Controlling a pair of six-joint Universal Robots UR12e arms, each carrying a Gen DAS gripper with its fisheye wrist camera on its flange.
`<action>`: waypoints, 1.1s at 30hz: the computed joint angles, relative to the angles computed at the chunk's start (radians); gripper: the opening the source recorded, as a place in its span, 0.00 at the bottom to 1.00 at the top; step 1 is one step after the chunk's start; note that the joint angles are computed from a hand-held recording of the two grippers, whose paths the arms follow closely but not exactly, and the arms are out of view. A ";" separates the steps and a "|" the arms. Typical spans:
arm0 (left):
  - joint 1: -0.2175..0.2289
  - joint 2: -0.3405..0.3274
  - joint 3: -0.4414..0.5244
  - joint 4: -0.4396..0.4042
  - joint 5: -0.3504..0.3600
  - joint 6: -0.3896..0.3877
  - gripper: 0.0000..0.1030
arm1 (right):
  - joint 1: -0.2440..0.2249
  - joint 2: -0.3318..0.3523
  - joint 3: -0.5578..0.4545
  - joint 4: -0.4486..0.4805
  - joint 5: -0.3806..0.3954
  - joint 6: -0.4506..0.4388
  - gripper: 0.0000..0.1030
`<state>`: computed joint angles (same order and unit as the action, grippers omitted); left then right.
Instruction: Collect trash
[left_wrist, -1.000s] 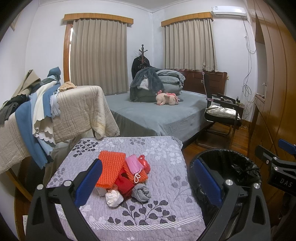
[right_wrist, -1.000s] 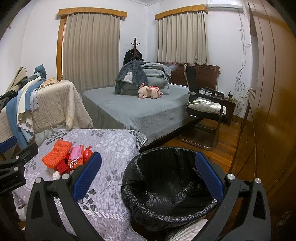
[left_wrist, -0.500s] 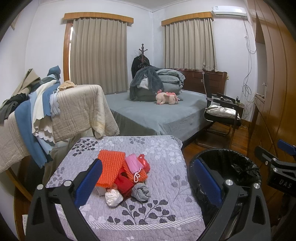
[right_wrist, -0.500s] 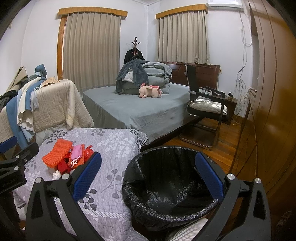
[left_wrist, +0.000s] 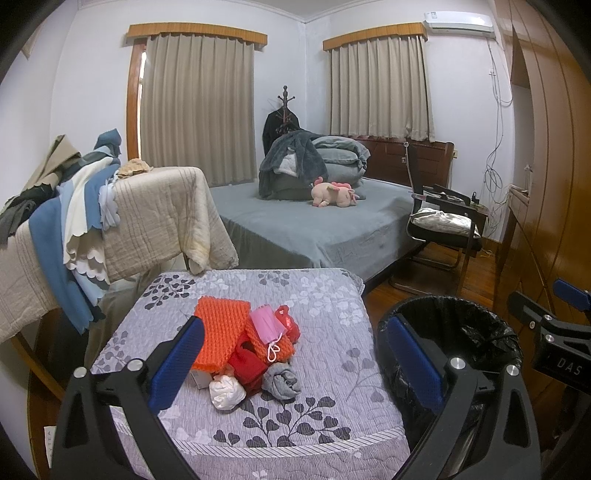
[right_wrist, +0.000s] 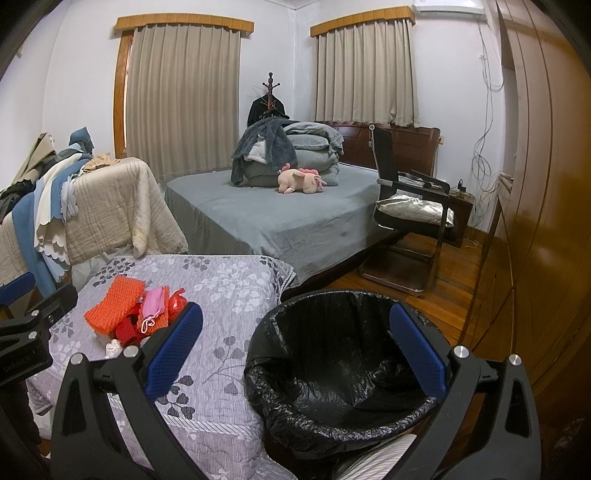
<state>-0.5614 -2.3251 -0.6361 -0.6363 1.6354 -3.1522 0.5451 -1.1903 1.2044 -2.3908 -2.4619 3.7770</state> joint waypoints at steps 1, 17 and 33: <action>0.000 0.000 0.000 0.000 0.000 0.000 0.94 | 0.000 0.000 0.000 0.000 0.001 0.000 0.95; 0.000 0.008 -0.022 0.008 0.005 -0.017 0.94 | -0.005 0.032 -0.030 -0.013 0.033 -0.019 0.95; 0.052 -0.044 0.000 0.011 0.111 -0.059 0.90 | -0.049 0.172 -0.181 -0.043 0.202 -0.138 0.90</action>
